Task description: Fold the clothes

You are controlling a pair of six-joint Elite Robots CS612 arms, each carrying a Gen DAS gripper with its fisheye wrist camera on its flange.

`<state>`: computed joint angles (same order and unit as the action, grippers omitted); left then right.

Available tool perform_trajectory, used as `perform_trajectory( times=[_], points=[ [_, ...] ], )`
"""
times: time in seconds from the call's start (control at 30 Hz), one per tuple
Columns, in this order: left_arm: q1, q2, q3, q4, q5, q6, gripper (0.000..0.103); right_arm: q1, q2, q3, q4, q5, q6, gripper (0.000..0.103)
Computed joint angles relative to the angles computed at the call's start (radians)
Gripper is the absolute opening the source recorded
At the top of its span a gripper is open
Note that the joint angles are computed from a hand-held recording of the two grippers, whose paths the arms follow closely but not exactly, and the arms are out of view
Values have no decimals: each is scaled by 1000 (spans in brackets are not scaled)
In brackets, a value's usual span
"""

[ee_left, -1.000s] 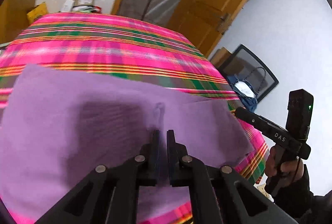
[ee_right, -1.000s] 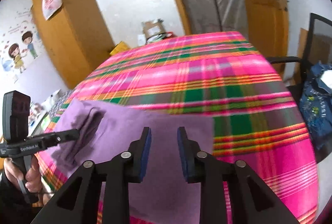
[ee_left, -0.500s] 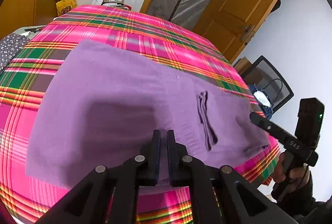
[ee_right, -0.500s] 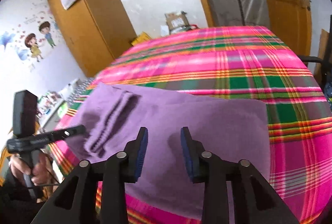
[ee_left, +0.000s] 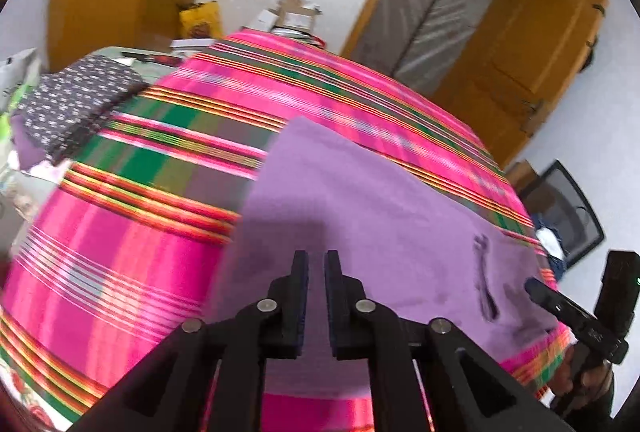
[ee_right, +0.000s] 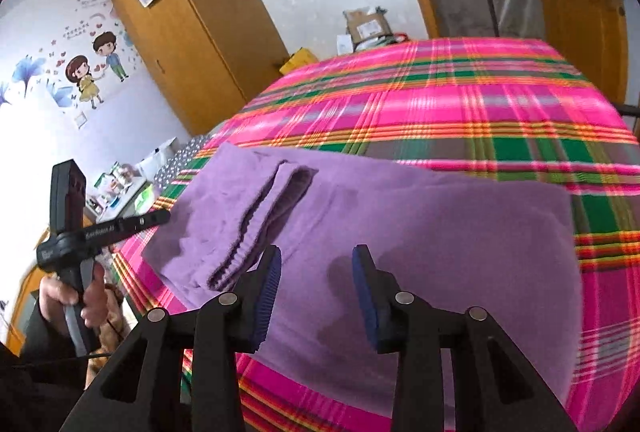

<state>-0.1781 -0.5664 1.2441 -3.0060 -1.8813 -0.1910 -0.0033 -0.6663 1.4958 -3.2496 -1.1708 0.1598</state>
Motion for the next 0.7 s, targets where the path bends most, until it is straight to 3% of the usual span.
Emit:
perform_trajectory(
  times=[0.13,0.2,0.33,0.47,0.5,0.53,0.7],
  points=[
    [7,25,-64,71,13,15,28,2,8,-25,38,24,-7,39],
    [12,39,-93,109,3,10,28,3,13,-42,56,40,-7,39],
    [22,69,-150,186,-35,-7,29,8,25,-74,81,67,-10,51],
    [27,71,-141,166,-70,-3,29,13,36,-103,107,94,-25,52],
    [28,70,-139,161,-75,2,23,15,40,-114,122,100,-33,52],
    [30,71,-136,150,-86,2,11,17,43,-120,132,103,-38,52],
    [52,81,-137,86,-175,-32,8,26,59,-157,200,117,-61,52]
  ],
)
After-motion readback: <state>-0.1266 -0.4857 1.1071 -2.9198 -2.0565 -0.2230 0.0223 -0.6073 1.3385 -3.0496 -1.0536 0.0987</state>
